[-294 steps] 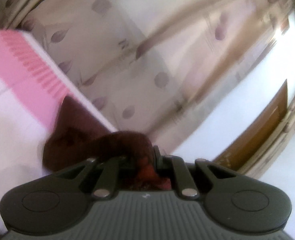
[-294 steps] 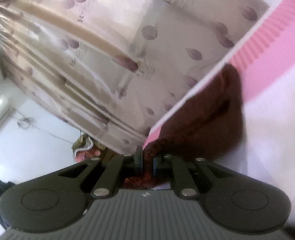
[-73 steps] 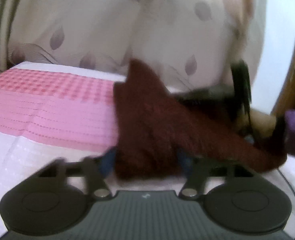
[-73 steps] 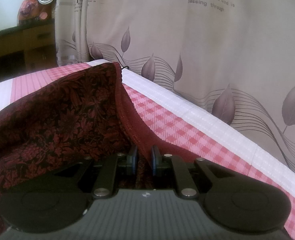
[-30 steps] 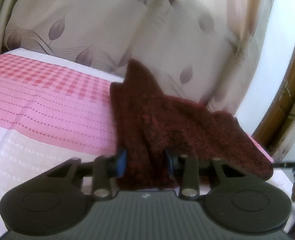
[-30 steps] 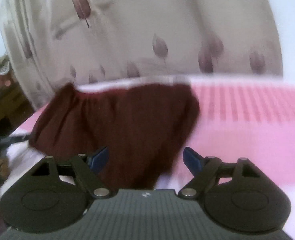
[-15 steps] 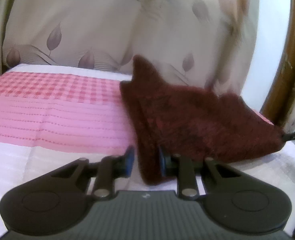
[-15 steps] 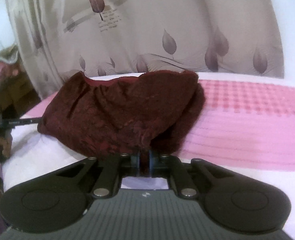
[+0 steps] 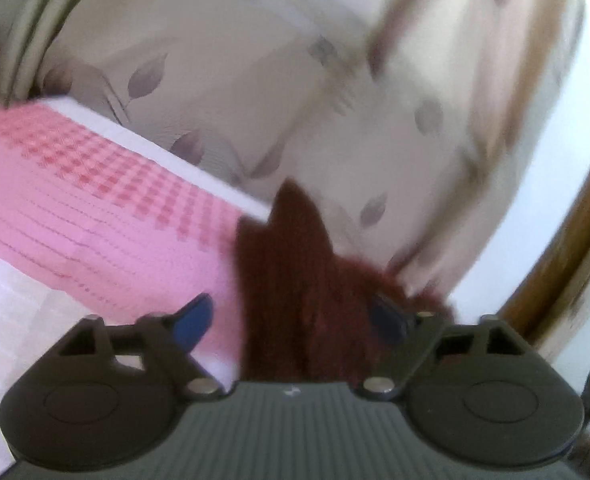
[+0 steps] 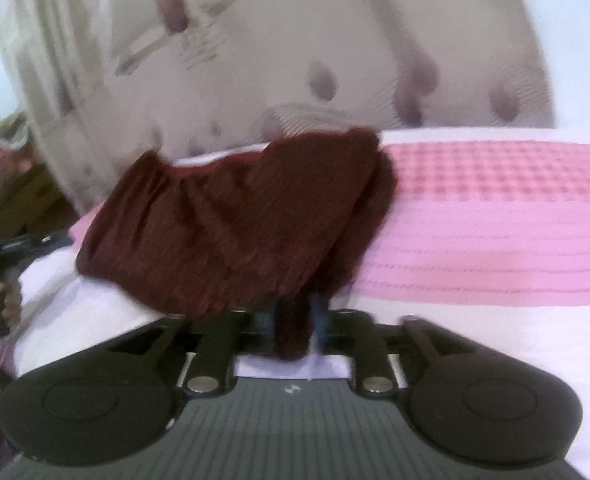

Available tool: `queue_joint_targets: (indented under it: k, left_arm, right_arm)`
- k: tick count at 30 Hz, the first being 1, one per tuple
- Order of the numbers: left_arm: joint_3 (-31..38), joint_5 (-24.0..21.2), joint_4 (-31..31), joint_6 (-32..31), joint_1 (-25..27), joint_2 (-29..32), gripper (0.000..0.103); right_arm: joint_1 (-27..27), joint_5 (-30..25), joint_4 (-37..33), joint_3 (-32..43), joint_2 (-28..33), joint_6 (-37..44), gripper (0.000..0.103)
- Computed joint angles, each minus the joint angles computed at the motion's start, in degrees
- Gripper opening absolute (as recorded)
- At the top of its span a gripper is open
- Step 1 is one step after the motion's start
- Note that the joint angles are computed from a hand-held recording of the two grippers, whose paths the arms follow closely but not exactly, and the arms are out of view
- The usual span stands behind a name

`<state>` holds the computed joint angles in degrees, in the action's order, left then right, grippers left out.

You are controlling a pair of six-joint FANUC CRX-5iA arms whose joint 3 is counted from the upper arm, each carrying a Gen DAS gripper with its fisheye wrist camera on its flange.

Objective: Fold small clothes
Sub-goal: 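Open the right gripper and release the folded sweater edge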

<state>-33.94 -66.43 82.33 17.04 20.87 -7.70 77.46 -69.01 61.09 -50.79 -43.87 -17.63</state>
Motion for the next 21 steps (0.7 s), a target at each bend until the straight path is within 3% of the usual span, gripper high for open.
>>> queue_joint_targets:
  k: [3, 5, 6, 9, 11, 12, 14, 21]
  left_arm:
    - [6.7, -4.9, -3.8, 7.5, -1.1, 6.9, 0.086]
    - [11.4, -6.9, -7.9, 9.3, -2.2, 10.7, 0.086]
    - [14.4, -8.1, -10.9, 11.1, -2.8, 13.0, 0.086]
    - [20.9, -13.5, -15.1, 16.0, -4.2, 19.5, 0.086]
    - [22.5, -14.4, -15.2, 12.8, -5.1, 21.1, 0.085]
    - [23.3, -13.7, -15.9, 11.3, -5.7, 21.4, 0.083]
    - [22.4, -9.8, -15.4, 9.3, -6.8, 20.9, 0.052]
    - [17.0, -1.6, -14.1, 9.3, -8.7, 13.7, 0.035]
  right_arm:
    - [0.3, -0.8, 5.2, -0.9, 0.4, -3.1, 0.047]
    - [-0.6, 1.5, 7.8, -1.2, 0.9, -3.6, 0.071]
    - [-1.5, 3.2, 8.8, -1.3, 1.5, -3.9, 0.075]
    - [-4.3, 7.9, 9.7, -0.9, 3.5, -2.8, 0.076]
    - [-5.8, 10.4, 9.9, -0.9, 4.3, -2.6, 0.076]
    - [-6.6, 11.8, 10.1, -1.0, 4.7, -2.7, 0.076]
    - [-7.2, 12.5, 9.9, -0.7, 5.1, -2.9, 0.076]
    - [-8.7, 15.6, 15.3, -2.7, 4.4, -10.3, 0.076]
